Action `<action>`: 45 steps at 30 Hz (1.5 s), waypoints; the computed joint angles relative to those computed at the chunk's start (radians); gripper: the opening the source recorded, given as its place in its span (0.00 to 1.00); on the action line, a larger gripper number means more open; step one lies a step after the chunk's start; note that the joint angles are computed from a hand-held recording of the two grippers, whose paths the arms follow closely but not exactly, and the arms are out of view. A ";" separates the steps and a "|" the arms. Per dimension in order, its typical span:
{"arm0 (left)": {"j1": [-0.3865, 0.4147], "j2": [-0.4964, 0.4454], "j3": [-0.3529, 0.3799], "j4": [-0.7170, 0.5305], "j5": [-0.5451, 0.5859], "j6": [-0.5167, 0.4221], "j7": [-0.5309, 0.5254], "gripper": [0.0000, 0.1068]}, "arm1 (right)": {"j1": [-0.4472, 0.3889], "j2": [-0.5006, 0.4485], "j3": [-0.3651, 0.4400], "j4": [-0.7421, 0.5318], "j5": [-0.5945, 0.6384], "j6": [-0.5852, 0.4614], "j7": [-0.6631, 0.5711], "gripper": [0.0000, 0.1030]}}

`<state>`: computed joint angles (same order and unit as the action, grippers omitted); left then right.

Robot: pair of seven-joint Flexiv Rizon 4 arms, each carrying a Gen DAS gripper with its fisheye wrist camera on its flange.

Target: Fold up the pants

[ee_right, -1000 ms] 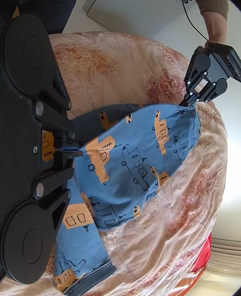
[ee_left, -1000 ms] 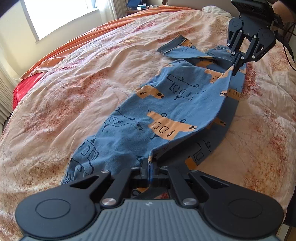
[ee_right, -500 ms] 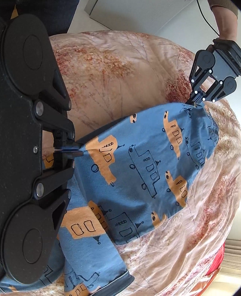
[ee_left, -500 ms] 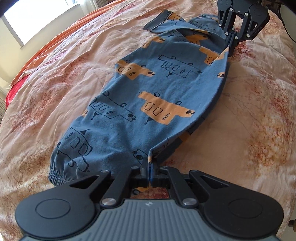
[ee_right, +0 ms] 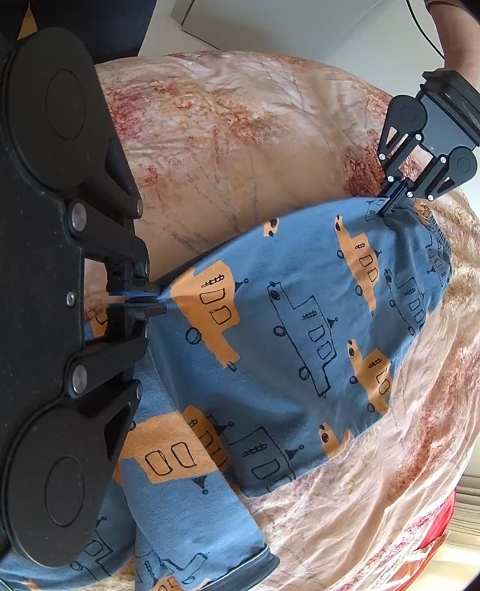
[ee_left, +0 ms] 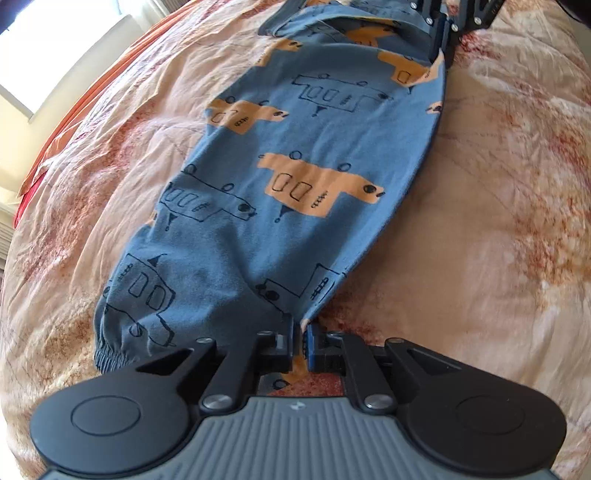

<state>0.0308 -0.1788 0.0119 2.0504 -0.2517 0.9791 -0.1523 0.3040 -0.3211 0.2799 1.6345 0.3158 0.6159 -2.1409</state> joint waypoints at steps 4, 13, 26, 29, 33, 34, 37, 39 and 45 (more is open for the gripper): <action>0.001 0.020 0.007 0.020 0.004 -0.018 0.001 0.16 | -0.003 0.003 0.002 -0.001 0.021 -0.019 0.025 0.16; 0.006 0.069 0.026 0.033 -0.040 -0.110 -0.127 0.19 | -0.021 0.022 -0.003 -0.012 0.082 -0.079 0.086 0.23; -0.145 0.011 -0.125 0.031 -0.678 -0.062 -0.279 0.92 | -0.024 0.109 -0.062 -0.019 -0.045 -0.106 0.192 0.90; -0.192 -0.038 -0.166 -0.001 -0.778 -0.049 -0.294 0.93 | -0.033 0.122 -0.081 -0.040 -0.111 -0.140 0.192 0.93; -0.255 -0.106 -0.198 -0.050 -0.818 0.055 -0.360 0.93 | -0.056 0.130 -0.104 -0.087 -0.167 -0.179 0.157 0.95; -0.268 -0.120 -0.202 -0.060 -0.809 0.091 -0.389 0.92 | -0.063 0.128 -0.108 -0.098 -0.172 -0.183 0.143 0.95; -0.282 -0.166 -0.223 -0.103 -0.800 0.160 -0.497 0.89 | -0.088 0.106 -0.117 -0.147 -0.160 -0.196 0.077 0.95; -0.281 -0.196 -0.236 -0.134 -0.789 0.185 -0.559 0.85 | -0.108 0.077 -0.117 -0.188 -0.130 -0.194 0.012 0.95; -0.290 -0.281 -0.251 -0.207 -0.644 0.262 -0.769 0.70 | -0.164 -0.072 -0.099 -0.357 -0.043 -0.223 -0.191 0.94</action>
